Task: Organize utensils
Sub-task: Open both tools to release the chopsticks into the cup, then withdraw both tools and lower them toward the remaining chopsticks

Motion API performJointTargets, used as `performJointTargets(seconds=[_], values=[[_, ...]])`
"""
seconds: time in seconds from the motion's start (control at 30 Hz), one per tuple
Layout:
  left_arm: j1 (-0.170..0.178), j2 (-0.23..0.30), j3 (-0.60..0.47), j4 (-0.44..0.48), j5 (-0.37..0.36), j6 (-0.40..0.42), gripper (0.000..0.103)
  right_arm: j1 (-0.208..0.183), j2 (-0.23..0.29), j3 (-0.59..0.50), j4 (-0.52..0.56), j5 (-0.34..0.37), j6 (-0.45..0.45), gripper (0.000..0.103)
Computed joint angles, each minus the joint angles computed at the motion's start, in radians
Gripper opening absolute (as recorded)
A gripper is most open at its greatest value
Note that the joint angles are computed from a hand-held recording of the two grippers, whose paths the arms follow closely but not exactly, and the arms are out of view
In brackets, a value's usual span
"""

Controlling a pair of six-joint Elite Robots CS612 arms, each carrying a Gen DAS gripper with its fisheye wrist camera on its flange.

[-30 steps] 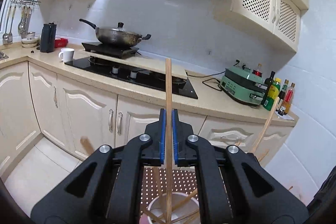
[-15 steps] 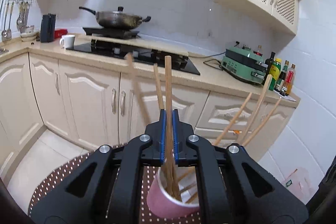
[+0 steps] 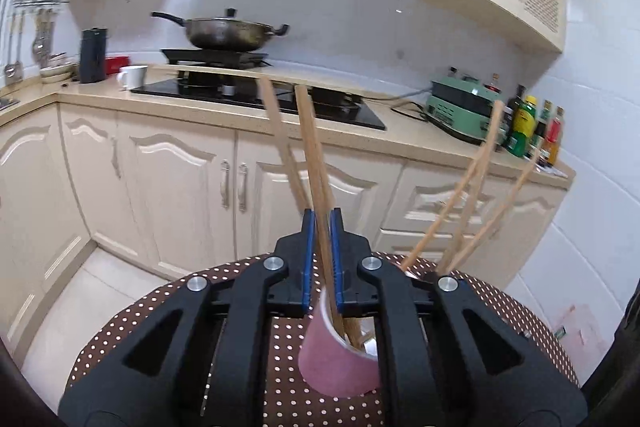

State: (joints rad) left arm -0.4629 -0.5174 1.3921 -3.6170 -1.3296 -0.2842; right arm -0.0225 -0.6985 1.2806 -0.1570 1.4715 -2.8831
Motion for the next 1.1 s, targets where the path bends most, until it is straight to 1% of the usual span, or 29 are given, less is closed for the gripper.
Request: performJointTargets(seconds=[0.07,0.13,0.17,0.2,0.23,0.27,0.33,0.43,0.57,0.67,0.8,0.9,0.93,1.0,1.1], values=[[-0.002,-0.006,0.005,0.021,-0.006,0.018,0.009,0.0,-0.002,-0.003,0.025,0.009,-0.018,0.042],[-0.006,-0.013,0.012,0.034,0.004,0.029,0.012,-0.004,-0.005,-0.007,0.064,0.002,-0.033,0.042],[-0.008,-0.019,0.019,0.046,0.005,0.031,0.02,-0.005,-0.007,-0.007,0.074,0.002,-0.035,0.042],[-0.009,-0.024,0.023,0.055,0.005,0.03,0.032,-0.007,-0.009,-0.006,0.085,0.0,-0.036,0.043],[-0.01,-0.029,0.028,0.063,0.006,0.029,0.04,-0.01,-0.011,-0.008,0.104,-0.006,-0.036,0.043],[-0.011,-0.035,0.036,0.066,0.014,0.031,0.053,-0.011,-0.012,-0.011,0.122,-0.007,-0.04,0.043],[-0.014,-0.045,0.049,0.071,0.024,0.035,0.053,-0.012,-0.017,-0.012,0.143,-0.003,-0.05,0.043],[-0.012,-0.071,0.068,0.125,0.023,0.015,0.053,-0.015,-0.026,-0.017,0.182,0.006,-0.07,0.044],[-0.011,-0.102,0.092,0.162,0.044,0.019,0.053,-0.019,-0.037,-0.03,0.239,0.006,-0.086,0.047],[-0.009,-0.132,0.114,0.192,0.046,0.017,0.053,-0.019,-0.045,-0.043,0.283,0.006,-0.103,0.048],[-0.01,-0.169,0.141,0.227,0.067,0.015,0.054,-0.021,-0.064,-0.042,0.315,-0.002,-0.108,0.051],[-0.01,-0.2,0.167,0.241,0.077,0.008,0.054,-0.023,-0.072,-0.051,0.353,-0.01,-0.106,0.052],[-0.01,-0.21,0.175,0.245,0.076,0.004,0.054,-0.025,-0.077,-0.051,0.361,-0.017,-0.103,0.052],[-0.007,-0.231,0.196,0.255,0.04,0.001,0.054,-0.029,-0.095,-0.04,0.365,-0.031,-0.11,0.052],[-0.012,-0.257,0.221,0.271,0.035,0.022,0.054,-0.031,-0.115,-0.026,0.381,-0.03,-0.121,0.053]])
